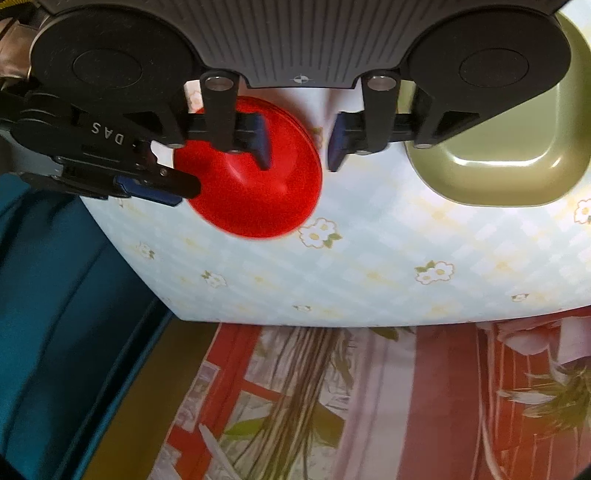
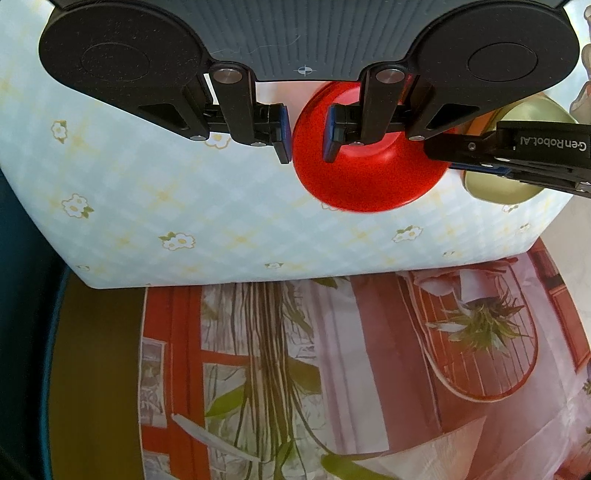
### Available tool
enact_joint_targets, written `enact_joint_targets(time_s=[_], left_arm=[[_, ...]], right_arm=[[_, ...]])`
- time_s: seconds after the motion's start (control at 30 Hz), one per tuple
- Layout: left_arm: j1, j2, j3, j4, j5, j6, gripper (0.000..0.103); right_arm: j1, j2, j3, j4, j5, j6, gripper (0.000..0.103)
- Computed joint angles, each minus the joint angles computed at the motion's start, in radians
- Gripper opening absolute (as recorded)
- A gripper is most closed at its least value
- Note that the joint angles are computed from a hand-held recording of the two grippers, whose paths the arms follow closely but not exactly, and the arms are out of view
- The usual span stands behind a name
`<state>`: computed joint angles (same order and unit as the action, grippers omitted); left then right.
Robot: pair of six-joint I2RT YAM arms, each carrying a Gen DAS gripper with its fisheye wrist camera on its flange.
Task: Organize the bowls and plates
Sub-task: 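Grip the rims of both nested red bowls with the left tool and lift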
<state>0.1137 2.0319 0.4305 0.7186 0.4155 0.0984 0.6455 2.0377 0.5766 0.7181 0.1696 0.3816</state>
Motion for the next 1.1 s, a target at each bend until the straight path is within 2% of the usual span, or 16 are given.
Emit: enact_joint_targets(time_s=[0.37, 0.77, 1.03, 1.1], left_arm=[[-0.025, 0.069, 0.042, 0.006, -0.004, -0.035, 0.039], [-0.067, 0.133, 0.087, 0.014, -0.027, -0.079, 0.038], [-0.068, 0.151, 0.097, 0.019, -0.031, -0.071, 0.038], [-0.071, 0.152, 0.092, 0.030, -0.039, -0.072, 0.035]], right_arm=[[-0.011, 0.041, 0.012, 0.008, -0.005, 0.054, 0.027], [-0.011, 0.109, 0.042, 0.039, -0.051, 0.110, 0.027], [-0.001, 0.125, 0.051, 0.048, -0.063, 0.126, 0.024], [-0.001, 0.125, 0.050, 0.049, -0.061, 0.127, 0.023]])
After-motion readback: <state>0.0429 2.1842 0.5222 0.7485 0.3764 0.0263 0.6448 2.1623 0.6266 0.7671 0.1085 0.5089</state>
